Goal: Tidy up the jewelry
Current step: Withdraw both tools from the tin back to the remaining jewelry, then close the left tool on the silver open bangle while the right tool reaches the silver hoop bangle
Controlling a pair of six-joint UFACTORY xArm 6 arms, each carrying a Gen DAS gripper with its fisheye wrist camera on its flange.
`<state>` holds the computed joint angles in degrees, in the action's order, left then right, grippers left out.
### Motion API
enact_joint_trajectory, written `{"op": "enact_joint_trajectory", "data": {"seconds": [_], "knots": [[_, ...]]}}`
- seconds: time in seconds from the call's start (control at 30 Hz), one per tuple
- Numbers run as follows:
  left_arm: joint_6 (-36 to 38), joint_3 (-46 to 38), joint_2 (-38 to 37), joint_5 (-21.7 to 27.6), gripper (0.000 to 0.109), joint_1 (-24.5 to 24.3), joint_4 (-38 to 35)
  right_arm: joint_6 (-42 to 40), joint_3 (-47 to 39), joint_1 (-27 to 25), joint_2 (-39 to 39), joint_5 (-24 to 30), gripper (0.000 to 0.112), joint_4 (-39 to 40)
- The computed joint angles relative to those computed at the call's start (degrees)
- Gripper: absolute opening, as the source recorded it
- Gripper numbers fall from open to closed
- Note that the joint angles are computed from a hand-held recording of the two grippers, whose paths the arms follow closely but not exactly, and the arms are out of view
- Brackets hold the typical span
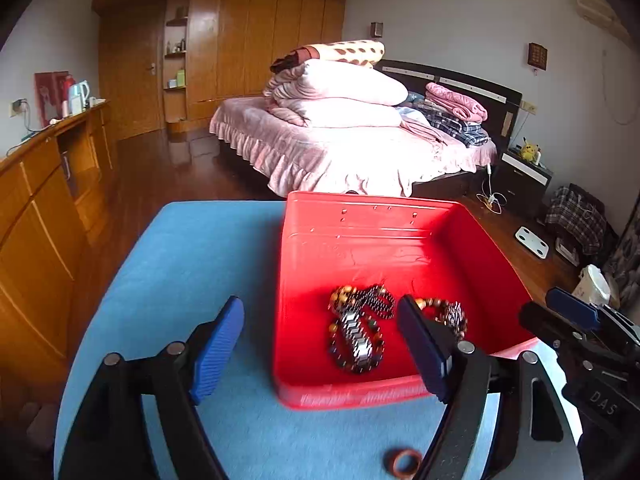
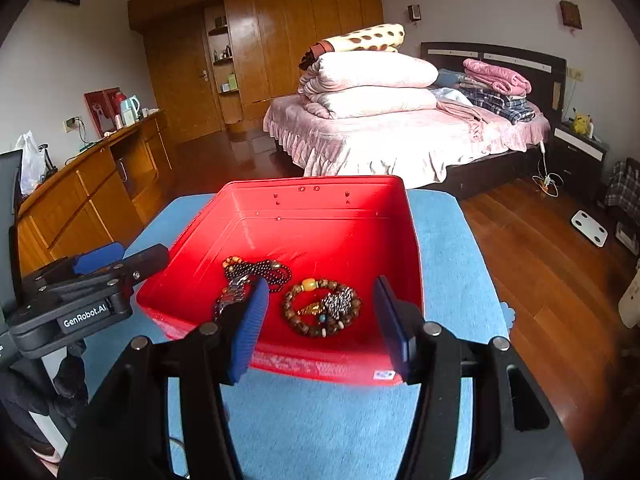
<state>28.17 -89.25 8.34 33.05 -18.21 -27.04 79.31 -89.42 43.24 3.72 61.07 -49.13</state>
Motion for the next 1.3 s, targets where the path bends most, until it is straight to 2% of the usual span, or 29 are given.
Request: {"op": "enact_joint_trajectory", "data": {"seconds": [0.07,0.13,0.37,0.57,0.63,0.77,1.03,1.3], "knots": [[1.9,4.0,-3.2,-0.7,0.079,0.8,-1.8,1.3,0.7,1.8,-0.7,1.3,0.061,-0.5],[2.8,7.1,-5.6,-1.4,0.083,1.2,-2.4,2.4,0.7,3.6,-1.0,3.2,0.064,-0.3],[5.8,17.4,-13.4,-2.1,0.088,2.4,-2.0,6.4,1.7,8.4,-1.5,8.6,0.086,1.4],[6.8,22.9,-17.5,-1.9,0.089,3.2,-2.5,9.8,-0.1,11.9,0.3,15.7,0.097,2.1],[7.3,24.6,-18.7,-2.0,0.089,3.2,-2.5,10.2,-1.2,12.6,1.2,17.4,0.097,2.7],[8.6,27.8,-21.0,-1.5,0.090,3.5,-2.7,10.2,-1.2,13.8,2.1,17.6,0.098,4.1],[10.0,31.2,-23.7,-0.3,0.090,4.4,-3.2,9.0,1.7,13.9,1.7,11.7,0.097,7.7],[10.7,33.5,-25.0,-0.6,0.090,5.2,-3.0,8.2,0.0,15.3,3.4,12.6,0.095,7.2]]}}
